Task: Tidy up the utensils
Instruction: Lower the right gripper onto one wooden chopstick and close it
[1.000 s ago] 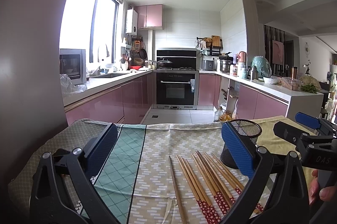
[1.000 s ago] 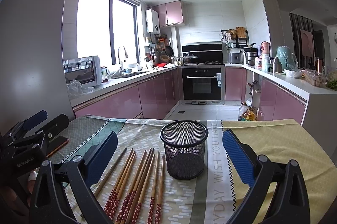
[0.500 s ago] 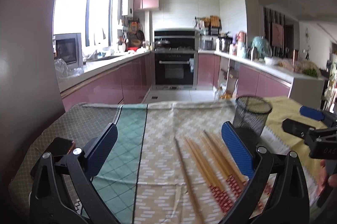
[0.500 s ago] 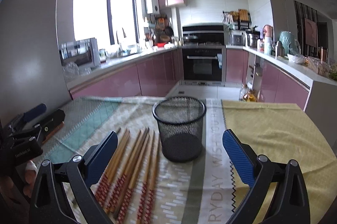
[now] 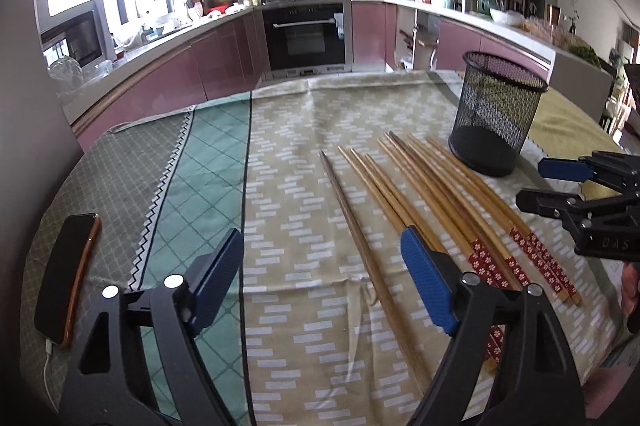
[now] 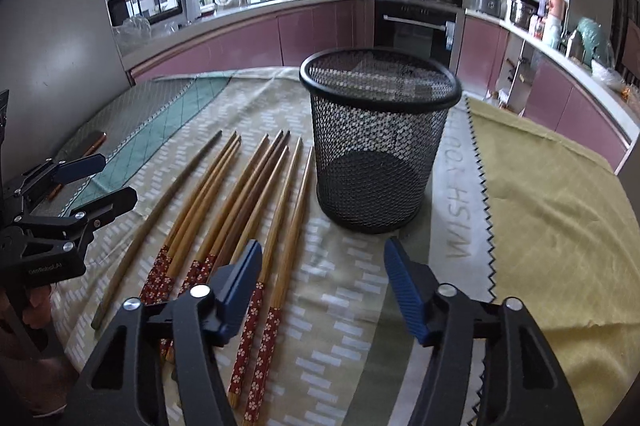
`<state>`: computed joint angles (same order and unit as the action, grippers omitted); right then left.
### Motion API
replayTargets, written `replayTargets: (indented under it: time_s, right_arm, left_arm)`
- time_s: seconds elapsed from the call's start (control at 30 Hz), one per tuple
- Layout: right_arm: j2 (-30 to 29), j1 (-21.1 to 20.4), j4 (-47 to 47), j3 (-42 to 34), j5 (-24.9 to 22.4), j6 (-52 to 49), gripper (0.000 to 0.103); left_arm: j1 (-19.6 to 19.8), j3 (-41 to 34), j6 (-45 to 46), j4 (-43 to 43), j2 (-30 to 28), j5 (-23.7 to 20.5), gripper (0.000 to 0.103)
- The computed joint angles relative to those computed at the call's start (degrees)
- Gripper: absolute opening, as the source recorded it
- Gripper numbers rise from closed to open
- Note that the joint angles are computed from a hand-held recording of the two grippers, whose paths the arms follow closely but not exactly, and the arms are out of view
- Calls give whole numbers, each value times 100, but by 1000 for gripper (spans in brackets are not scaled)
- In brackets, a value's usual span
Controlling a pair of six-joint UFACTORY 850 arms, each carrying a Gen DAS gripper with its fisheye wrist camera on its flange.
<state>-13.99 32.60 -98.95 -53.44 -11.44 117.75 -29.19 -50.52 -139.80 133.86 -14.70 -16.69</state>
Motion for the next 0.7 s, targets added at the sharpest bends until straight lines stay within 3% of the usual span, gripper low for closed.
replayTargets:
  time_s: [0.13, 0.27, 0.4, 0.5, 0.6, 0.7]
  right_arm:
    - [-197, -111, 865, -192, 315, -905, 38]
    - [-304, -110, 1810, -314, 362, -1936, 31]
    - [-463, -84, 2602, -539, 287, -2857, 31]
    - [-581, -77, 2818, -690, 252, -3072, 31]
    - [-603, -93, 2837, -715, 307, -3053, 26]
    - [-557, -182, 2637, -640, 564, -2721, 12]
  left_arm:
    - [66, -270, 714, -599, -212, 470, 66]
    - [139, -488, 1135, -1042, -375, 829, 56]
    - [179, -752, 1880, -1724, -577, 1089, 50]
    - [169, -949, 3086, -2912, -745, 1205, 49]
    - [193, -1058, 3266, -3104, -832, 1270, 43]
    - [234, -1123, 3289, -3191, -877, 1354, 32]
